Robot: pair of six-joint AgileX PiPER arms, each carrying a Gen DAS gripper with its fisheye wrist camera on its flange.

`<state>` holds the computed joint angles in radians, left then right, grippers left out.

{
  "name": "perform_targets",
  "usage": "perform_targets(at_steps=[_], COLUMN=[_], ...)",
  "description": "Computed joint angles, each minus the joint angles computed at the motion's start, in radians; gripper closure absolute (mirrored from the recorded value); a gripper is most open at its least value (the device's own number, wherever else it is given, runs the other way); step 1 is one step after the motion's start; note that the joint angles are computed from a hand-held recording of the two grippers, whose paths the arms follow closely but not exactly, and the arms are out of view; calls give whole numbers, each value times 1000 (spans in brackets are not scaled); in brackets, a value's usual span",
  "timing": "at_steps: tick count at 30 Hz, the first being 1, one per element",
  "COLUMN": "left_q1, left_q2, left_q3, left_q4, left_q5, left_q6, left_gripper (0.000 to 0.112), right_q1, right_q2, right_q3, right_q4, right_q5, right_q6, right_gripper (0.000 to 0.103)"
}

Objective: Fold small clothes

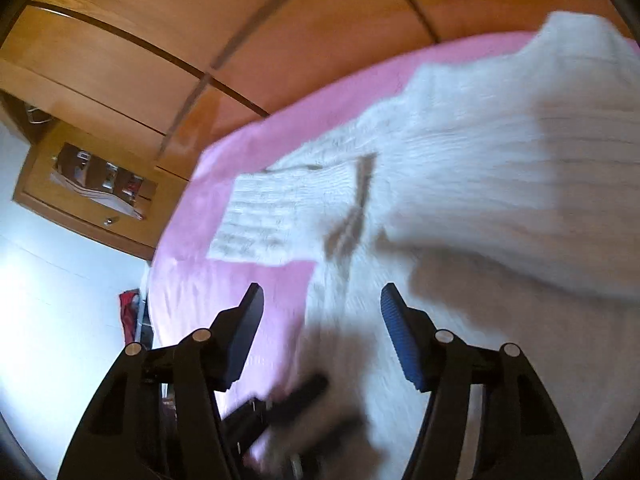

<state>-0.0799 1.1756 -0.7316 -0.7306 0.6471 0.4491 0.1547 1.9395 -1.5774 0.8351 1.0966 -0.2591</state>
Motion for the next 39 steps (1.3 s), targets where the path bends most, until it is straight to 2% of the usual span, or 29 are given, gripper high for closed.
perform_targets(at_steps=[2, 4, 5, 7, 8, 9, 15, 18, 22, 30, 37, 39], left_q1=[16, 35, 74, 124, 125, 118, 82, 56, -9, -104, -153, -162], left_q2=[-2, 3, 12, 27, 25, 21, 24, 49, 43, 71, 87, 95], left_q3=[11, 20, 27, 41, 44, 45, 46, 23, 24, 22, -11, -22], left_q4=[-44, -65, -122, -225, -227, -216, -197, -171, -124, -28, 83, 113], left_q5=[6, 6, 30, 67, 66, 60, 26, 1, -44, -135, -156, -159], left_q6=[50, 62, 104, 199, 202, 193, 166, 138, 62, -44, -162, -190], left_gripper=[61, 65, 66, 64, 64, 64, 64, 64, 64, 64, 64, 64], right_q1=[30, 48, 55, 64, 75, 86, 88, 25, -128, -421, -596, -643], right_q2=[77, 134, 143, 160, 169, 175, -6, -95, -183, -259, -250, -230], right_q3=[-85, -165, -188, -240, -279, -314, -289, -272, -233, -77, 82, 89], right_q4=[-48, -61, -82, -109, -146, -188, -276, -284, -282, -249, -229, -226], right_q5=[-5, 13, 9, 6, 20, 32, -25, -57, -79, -102, -162, -152], right_q6=[110, 141, 162, 170, 179, 189, 95, 70, 50, -14, -48, -55], right_gripper=[42, 46, 50, 67, 87, 97, 98, 98, 98, 98, 98, 98])
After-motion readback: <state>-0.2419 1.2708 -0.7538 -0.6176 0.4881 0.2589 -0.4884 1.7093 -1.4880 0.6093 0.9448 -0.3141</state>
